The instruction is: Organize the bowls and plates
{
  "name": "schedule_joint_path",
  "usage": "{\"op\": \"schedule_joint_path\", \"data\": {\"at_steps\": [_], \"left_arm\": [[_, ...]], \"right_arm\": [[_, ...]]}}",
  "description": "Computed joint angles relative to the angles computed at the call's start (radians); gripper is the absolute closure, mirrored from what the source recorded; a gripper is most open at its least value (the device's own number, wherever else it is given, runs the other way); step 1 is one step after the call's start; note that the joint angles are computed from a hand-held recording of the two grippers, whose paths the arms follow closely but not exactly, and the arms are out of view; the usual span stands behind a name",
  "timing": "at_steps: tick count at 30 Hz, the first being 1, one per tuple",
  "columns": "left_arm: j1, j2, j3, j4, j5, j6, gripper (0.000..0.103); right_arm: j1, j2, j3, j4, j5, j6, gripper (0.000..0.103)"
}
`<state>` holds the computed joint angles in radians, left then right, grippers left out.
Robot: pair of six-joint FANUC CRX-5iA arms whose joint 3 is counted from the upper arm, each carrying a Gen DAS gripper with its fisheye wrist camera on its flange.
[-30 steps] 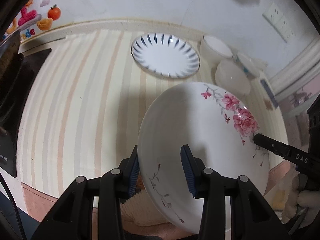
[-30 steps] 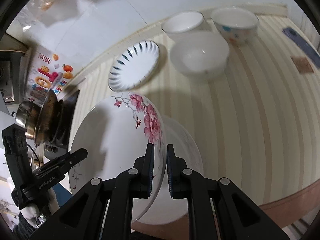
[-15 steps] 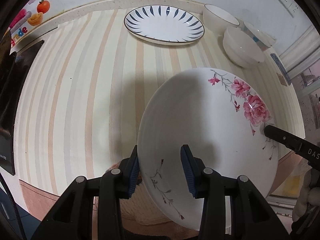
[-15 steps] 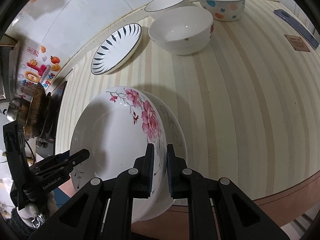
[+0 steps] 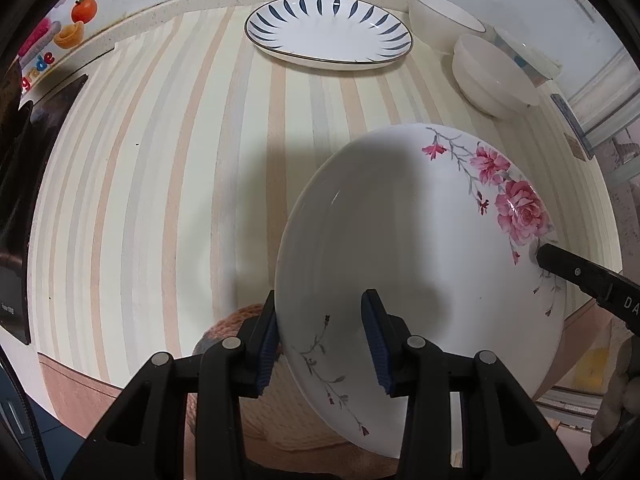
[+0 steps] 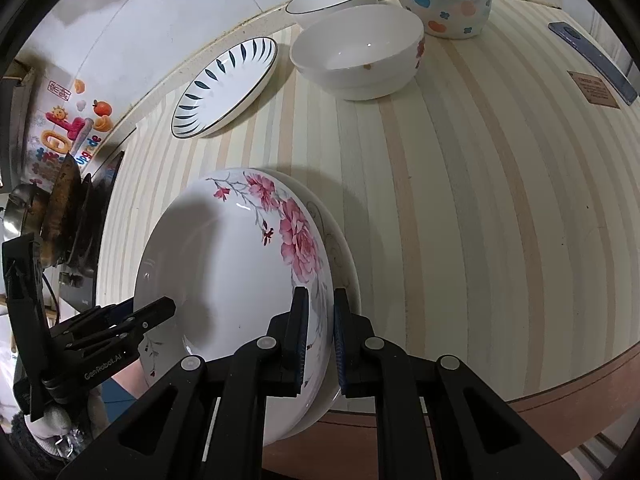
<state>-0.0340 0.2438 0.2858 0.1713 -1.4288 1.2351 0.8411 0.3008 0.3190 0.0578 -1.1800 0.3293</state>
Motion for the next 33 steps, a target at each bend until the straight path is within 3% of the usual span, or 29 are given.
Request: {"op": "schedule_joint_path", "data": {"at_steps": [14,23,33], "left_arm": [[-0.025,0.021,0.043,-0.037,-0.035,0.041,0.066],[-0.028,0.028,0.063,-0.042,-0.051,0.061,0.066],[-0.038,0.032,0.147,-0.045,-0.075,0.064,0.066]], "right_arm": [[-0.004,0.033,0.065,-0.022,-0.082,0.021,0.087],[-0.038,0.028,0.095,-0.115,-0.132,0.029,0.083],[-0.083,-0.006,0.121,-0.151,-0.119,0.065,0.083]]}}
